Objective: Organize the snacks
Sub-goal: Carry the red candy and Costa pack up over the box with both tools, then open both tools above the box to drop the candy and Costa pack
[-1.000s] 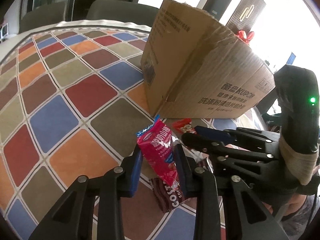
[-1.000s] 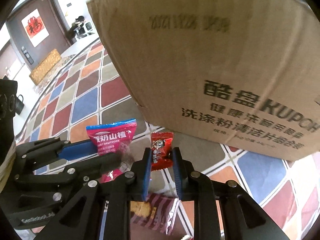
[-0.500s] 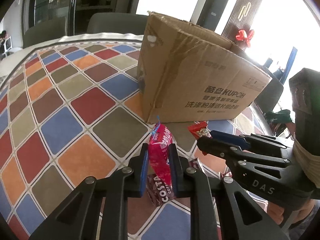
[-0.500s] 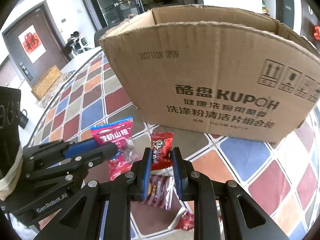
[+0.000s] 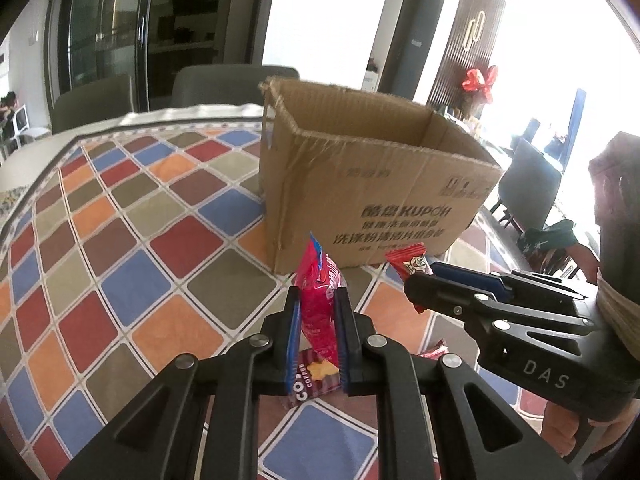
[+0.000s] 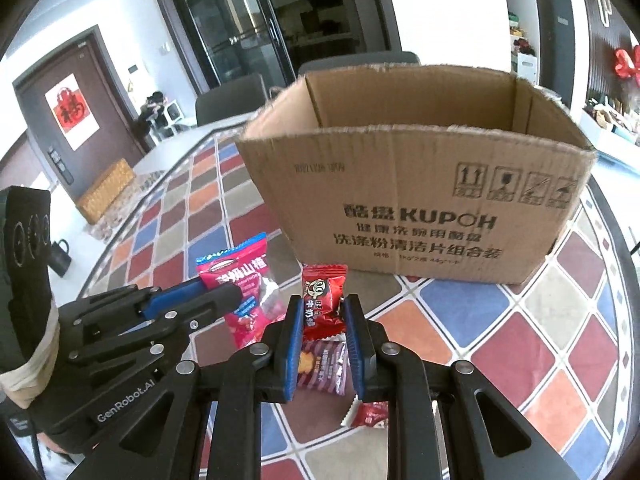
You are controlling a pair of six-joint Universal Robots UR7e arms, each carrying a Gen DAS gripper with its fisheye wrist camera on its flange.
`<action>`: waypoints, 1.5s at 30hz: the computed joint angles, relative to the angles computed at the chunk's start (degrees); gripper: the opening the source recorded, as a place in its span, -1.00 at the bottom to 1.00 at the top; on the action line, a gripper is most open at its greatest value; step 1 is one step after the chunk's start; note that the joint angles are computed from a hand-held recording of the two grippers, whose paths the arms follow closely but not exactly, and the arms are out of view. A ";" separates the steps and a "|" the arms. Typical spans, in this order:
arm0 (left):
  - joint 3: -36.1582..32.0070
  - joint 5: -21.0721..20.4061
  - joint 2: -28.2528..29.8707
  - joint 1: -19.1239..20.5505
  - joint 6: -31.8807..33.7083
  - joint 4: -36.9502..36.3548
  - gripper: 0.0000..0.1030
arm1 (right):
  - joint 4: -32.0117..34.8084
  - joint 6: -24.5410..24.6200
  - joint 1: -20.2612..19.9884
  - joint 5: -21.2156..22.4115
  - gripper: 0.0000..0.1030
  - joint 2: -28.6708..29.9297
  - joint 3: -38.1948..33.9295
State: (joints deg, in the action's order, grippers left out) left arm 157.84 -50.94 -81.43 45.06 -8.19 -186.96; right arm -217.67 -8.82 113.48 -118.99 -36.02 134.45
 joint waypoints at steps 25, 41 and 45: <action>-3.65 5.56 -7.42 -11.84 4.19 0.54 -0.68 | -6.29 -1.75 6.17 -0.42 -0.58 -8.54 0.41; -12.65 2.32 1.31 -6.66 11.09 -2.69 -0.68 | -4.70 -5.74 5.55 -3.27 -0.58 -10.09 -4.02; -15.04 1.32 4.04 -4.72 12.83 -3.17 -0.68 | -3.29 -6.43 4.41 -3.75 -0.58 -10.52 -5.11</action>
